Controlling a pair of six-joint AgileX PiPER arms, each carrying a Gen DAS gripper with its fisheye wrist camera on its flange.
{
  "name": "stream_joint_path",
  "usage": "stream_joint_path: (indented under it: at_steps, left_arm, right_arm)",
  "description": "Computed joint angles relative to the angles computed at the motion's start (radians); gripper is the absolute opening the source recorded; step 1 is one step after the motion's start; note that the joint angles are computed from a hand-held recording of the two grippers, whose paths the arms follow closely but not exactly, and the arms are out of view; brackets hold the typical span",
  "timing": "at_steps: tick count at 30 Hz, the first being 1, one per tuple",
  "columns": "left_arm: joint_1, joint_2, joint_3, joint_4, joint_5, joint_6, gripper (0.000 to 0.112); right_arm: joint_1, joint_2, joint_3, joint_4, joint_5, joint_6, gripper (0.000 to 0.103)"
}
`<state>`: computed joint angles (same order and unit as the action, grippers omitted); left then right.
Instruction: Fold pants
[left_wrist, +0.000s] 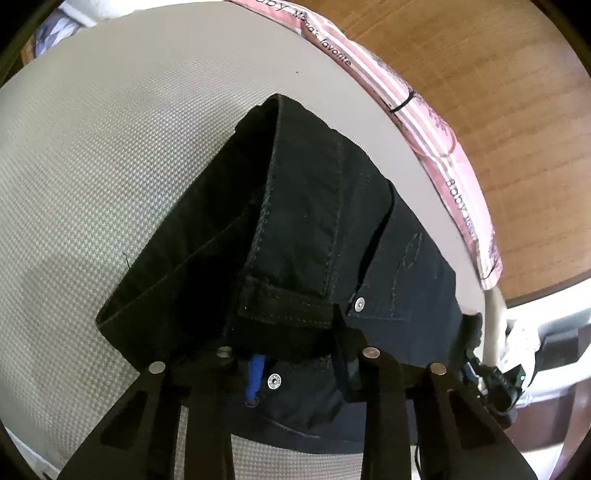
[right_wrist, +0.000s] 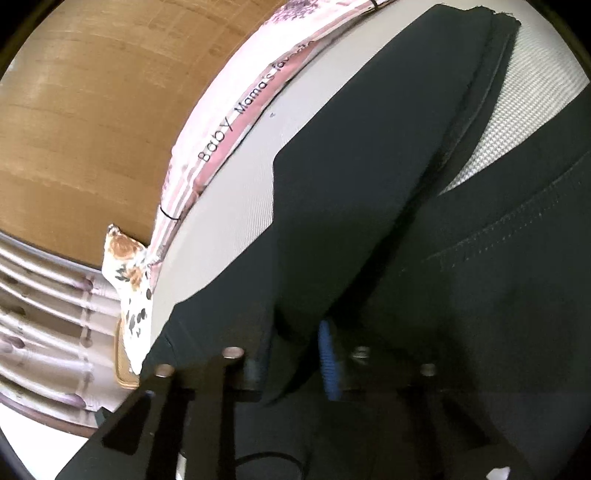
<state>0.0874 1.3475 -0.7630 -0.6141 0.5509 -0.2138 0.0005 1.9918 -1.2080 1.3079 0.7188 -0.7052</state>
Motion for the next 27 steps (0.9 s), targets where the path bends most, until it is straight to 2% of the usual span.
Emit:
stream_joint_path:
  at_steps: [6, 10, 12, 15, 17, 19, 21, 27]
  left_arm:
    - [-0.011, -0.004, -0.078, 0.122, 0.084, -0.062, 0.025]
    - [0.003, -0.028, -0.133, 0.180, 0.163, -0.033, 0.023]
    - [0.014, -0.023, -0.156, 0.179, 0.196, 0.010, 0.023]
    - [-0.028, 0.019, -0.200, 0.266, 0.224, -0.036, 0.022]
    - [-0.040, 0.028, -0.198, 0.286, 0.213, -0.051, 0.022]
    - [-0.037, 0.028, -0.193, 0.278, 0.210, -0.053, 0.022]
    - [-0.024, 0.010, -0.186, 0.256, 0.211, -0.035, 0.022]
    - [-0.016, -0.014, -0.196, 0.252, 0.222, -0.039, 0.022]
  right_arm:
    - [0.018, -0.125, 0.049, -0.155, -0.081, 0.082, 0.008]
    - [0.028, -0.280, 0.125, -0.349, -0.134, 0.193, 0.004]
    - [0.017, -0.344, 0.169, -0.395, -0.140, 0.205, 0.004]
    - [-0.036, -0.371, 0.221, -0.367, -0.062, 0.147, 0.004]
    - [-0.062, -0.354, 0.251, -0.315, -0.038, 0.102, 0.011]
    - [-0.090, -0.314, 0.273, -0.219, -0.010, 0.036, 0.013]
    - [-0.088, -0.277, 0.277, -0.161, -0.005, 0.003, 0.025]
    - [-0.037, -0.170, 0.217, -0.035, 0.023, -0.072, 0.027]
